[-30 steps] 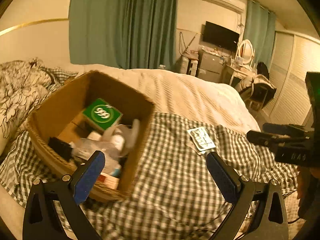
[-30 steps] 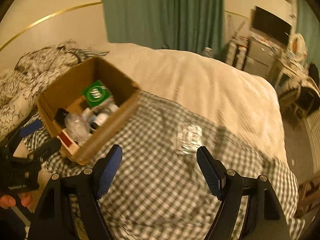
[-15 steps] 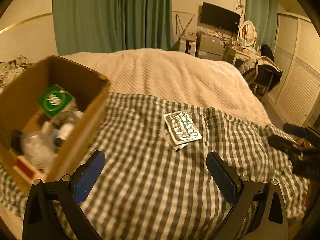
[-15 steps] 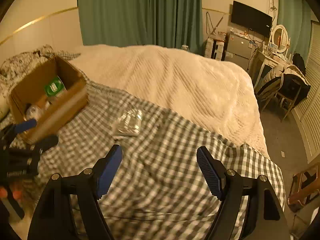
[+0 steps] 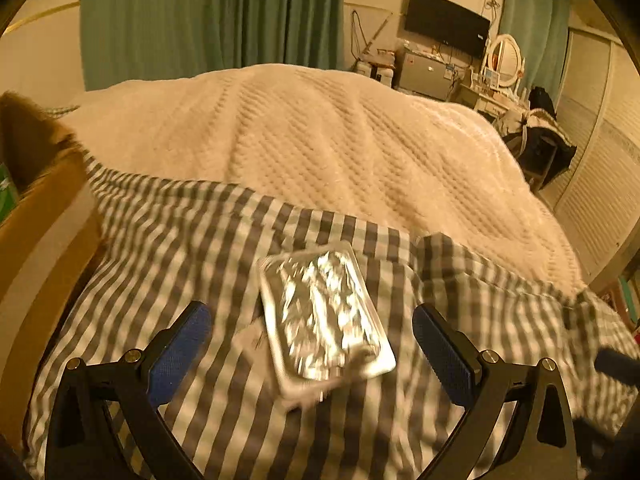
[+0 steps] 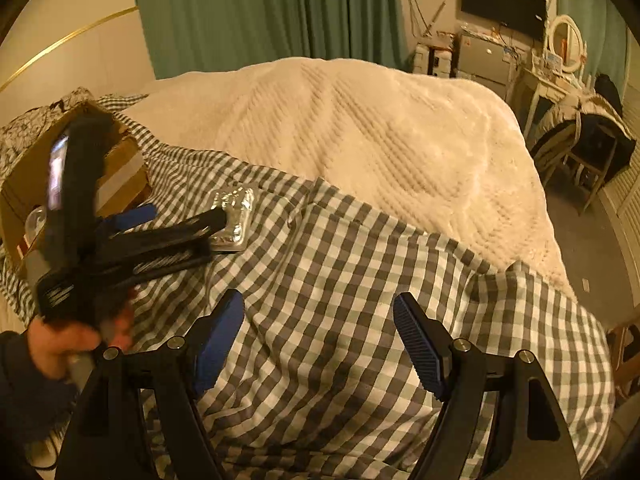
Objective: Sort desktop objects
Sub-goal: 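Grasp the foil blister pack with the left tool, then hold the blister pack in left tool while right grasps red-white sachet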
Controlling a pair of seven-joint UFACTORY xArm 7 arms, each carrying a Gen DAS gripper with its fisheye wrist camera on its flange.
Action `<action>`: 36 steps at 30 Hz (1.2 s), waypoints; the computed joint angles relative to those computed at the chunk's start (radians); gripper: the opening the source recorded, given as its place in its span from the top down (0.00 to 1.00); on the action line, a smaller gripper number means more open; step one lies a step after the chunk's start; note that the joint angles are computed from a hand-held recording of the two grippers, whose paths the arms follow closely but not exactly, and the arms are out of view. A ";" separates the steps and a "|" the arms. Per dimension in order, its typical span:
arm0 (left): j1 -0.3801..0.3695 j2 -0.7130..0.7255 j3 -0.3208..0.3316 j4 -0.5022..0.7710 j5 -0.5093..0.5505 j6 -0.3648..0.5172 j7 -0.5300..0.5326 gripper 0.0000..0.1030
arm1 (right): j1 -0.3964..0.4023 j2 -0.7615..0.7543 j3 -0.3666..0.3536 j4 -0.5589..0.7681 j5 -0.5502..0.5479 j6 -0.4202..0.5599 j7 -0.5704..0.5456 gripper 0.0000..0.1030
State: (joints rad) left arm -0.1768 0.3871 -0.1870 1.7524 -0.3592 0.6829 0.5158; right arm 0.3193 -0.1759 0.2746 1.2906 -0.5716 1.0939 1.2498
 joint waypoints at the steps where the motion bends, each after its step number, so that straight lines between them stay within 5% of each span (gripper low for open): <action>1: -0.019 0.025 0.013 0.026 0.036 0.000 -0.019 0.01 | -0.001 0.001 -0.003 -0.003 0.009 -0.002 0.006 0.26; 3: -0.044 0.066 0.028 0.075 0.098 0.014 -0.045 0.06 | -0.004 0.005 -0.007 -0.005 0.021 -0.003 0.013 0.26; 5: -0.042 0.090 0.023 0.104 0.119 0.038 -0.029 0.35 | -0.002 0.015 -0.005 0.002 0.025 0.013 0.016 0.26; 13: 0.068 0.082 -0.012 0.190 -0.019 0.214 0.047 0.39 | 0.035 0.089 -0.007 0.082 -0.006 0.091 -0.025 0.26; 24: 0.166 -0.008 0.050 0.112 -0.070 0.177 0.183 0.39 | 0.132 0.297 -0.072 0.325 -0.095 0.002 -0.097 0.26; 36: 0.187 0.031 0.032 0.139 -0.103 0.206 0.370 0.39 | 0.138 0.499 -0.185 0.472 0.062 -0.092 -0.322 0.26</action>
State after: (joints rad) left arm 0.0102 0.4181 -0.1550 1.8917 -0.4619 0.8891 0.8859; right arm 0.4577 0.3233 0.0892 1.7625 -0.5099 1.0020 0.9276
